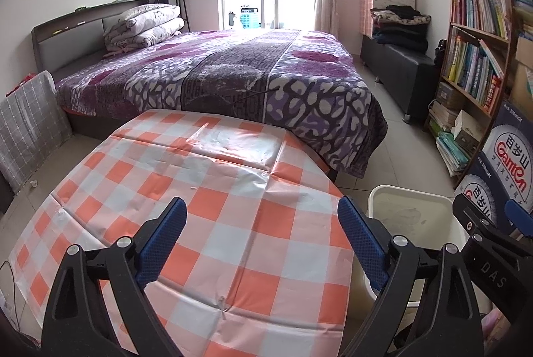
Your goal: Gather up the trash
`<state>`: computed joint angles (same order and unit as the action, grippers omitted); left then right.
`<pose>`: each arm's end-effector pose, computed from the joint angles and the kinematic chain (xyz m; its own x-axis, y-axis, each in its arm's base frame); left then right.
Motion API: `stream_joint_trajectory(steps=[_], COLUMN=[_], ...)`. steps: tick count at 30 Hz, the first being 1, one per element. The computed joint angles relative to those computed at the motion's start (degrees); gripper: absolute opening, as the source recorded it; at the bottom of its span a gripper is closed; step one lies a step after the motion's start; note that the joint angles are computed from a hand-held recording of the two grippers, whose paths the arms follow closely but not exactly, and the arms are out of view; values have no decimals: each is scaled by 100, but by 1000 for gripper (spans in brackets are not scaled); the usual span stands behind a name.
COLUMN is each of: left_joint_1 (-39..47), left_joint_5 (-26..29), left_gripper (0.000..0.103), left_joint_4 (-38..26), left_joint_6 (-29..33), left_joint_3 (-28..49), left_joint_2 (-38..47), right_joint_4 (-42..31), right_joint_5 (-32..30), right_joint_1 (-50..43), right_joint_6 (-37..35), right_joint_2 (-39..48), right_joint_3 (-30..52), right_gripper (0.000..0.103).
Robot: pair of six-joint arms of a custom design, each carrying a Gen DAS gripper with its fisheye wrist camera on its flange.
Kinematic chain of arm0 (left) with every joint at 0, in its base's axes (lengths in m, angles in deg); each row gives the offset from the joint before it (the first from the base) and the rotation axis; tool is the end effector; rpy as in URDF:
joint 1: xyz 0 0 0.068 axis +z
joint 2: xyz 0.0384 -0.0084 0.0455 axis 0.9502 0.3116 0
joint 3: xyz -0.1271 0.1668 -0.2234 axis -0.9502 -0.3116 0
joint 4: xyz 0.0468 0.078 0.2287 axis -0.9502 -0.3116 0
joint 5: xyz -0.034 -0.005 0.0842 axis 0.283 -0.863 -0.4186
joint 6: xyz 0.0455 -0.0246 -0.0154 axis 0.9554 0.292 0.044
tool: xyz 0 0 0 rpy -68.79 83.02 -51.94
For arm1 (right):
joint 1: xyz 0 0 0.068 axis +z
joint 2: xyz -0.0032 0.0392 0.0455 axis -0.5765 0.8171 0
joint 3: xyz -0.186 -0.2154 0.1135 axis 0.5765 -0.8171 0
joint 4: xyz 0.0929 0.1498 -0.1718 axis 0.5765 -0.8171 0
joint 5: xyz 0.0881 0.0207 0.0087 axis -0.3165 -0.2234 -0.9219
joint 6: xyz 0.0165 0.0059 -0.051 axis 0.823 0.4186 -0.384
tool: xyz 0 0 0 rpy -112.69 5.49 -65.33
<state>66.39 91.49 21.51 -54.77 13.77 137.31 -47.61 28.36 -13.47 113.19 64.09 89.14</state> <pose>0.3236 -0.0336 0.2697 -0.5839 0.1247 -0.8022 0.1948 0.9808 0.0107 0.2803 0.0893 0.2514 -0.5137 0.2610 -0.8173 0.4241 0.9053 0.0226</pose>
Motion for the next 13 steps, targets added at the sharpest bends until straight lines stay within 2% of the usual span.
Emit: stream_joint_trajectory(steps=[6,13], left_joint_1=[-68,-43], left_joint_5=[-111,-109], left_gripper=[90,91], left_joint_4=[89,-97], left_joint_6=[3,-53], left_joint_3=[-41,79], left_joint_2=[-80,-30], right_joint_4=[-6,17], right_joint_5=[-13,-24], right_joint_1=[-18,-33], right_joint_6=[-7,-30], right_joint_2=[-6,-14], right_joint_3=[7,-9], right_gripper=[96,96])
